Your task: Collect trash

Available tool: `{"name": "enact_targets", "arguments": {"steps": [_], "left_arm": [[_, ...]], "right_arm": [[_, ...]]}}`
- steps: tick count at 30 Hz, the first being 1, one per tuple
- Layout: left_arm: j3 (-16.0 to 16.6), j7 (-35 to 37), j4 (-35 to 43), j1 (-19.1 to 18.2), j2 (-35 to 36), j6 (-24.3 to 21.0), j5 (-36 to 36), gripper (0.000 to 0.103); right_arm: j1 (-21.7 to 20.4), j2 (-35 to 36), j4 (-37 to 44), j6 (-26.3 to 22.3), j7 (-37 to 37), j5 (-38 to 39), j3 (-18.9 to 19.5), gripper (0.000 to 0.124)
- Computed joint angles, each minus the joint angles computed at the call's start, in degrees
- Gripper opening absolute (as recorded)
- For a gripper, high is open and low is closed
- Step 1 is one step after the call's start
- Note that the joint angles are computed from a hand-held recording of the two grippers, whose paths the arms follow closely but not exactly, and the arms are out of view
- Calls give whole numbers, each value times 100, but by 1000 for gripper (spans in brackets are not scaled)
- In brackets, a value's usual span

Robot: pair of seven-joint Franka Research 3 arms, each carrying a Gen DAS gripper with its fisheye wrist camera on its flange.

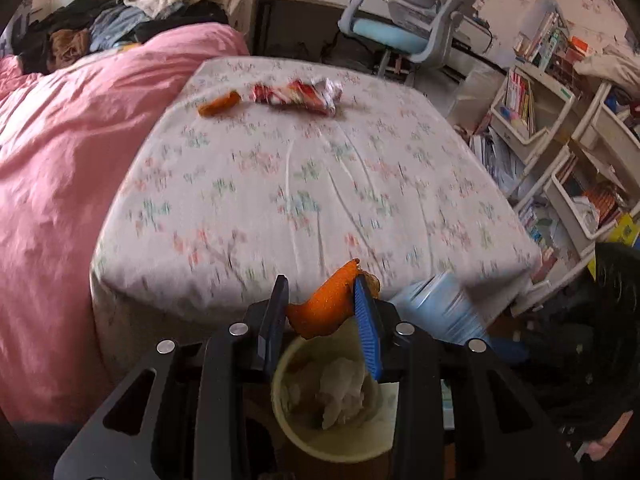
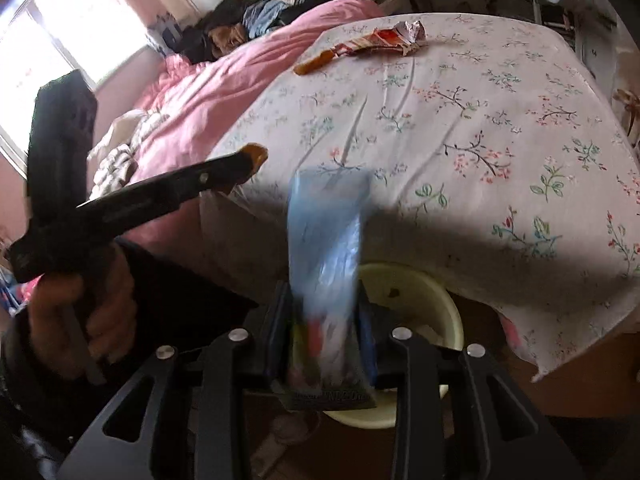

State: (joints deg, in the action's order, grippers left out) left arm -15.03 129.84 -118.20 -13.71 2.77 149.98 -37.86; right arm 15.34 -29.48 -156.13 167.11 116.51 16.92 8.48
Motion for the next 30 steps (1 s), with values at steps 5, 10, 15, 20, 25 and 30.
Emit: {"name": "enact_targets", "arguments": {"steps": [5, 10, 15, 20, 25, 30], "left_arm": [[9, -429, -336, -93, -115, -650, 809, 32], [13, 225, -816, -294, -521, 388, 261, 64], [182, 403, -1025, -538, -662, 1496, -282, 83], [248, -106, -674, -514, -421, 1923, 14, 89], [138, 44, -181, -338, -150, 2362, -161, 96], [78, -982, -92, -89, 50, 1900, 751, 96]], "right_arm": [[-1211, -584, -387, 280, 1430, -521, 923, 66], [-2565, -1439, -657, 37, 3047, -1093, 2098, 75], [-3091, -1690, -531, -257, 3591, -1728, 2525, 76], [-3365, -1581, -216, -494, 3721, -2476, 2802, 80], [-3459, -1484, -105, -613, 3853, -3095, 2909, 83], [-3510, -1208, 74, -664, 4124, -3525, 2902, 83]]}}
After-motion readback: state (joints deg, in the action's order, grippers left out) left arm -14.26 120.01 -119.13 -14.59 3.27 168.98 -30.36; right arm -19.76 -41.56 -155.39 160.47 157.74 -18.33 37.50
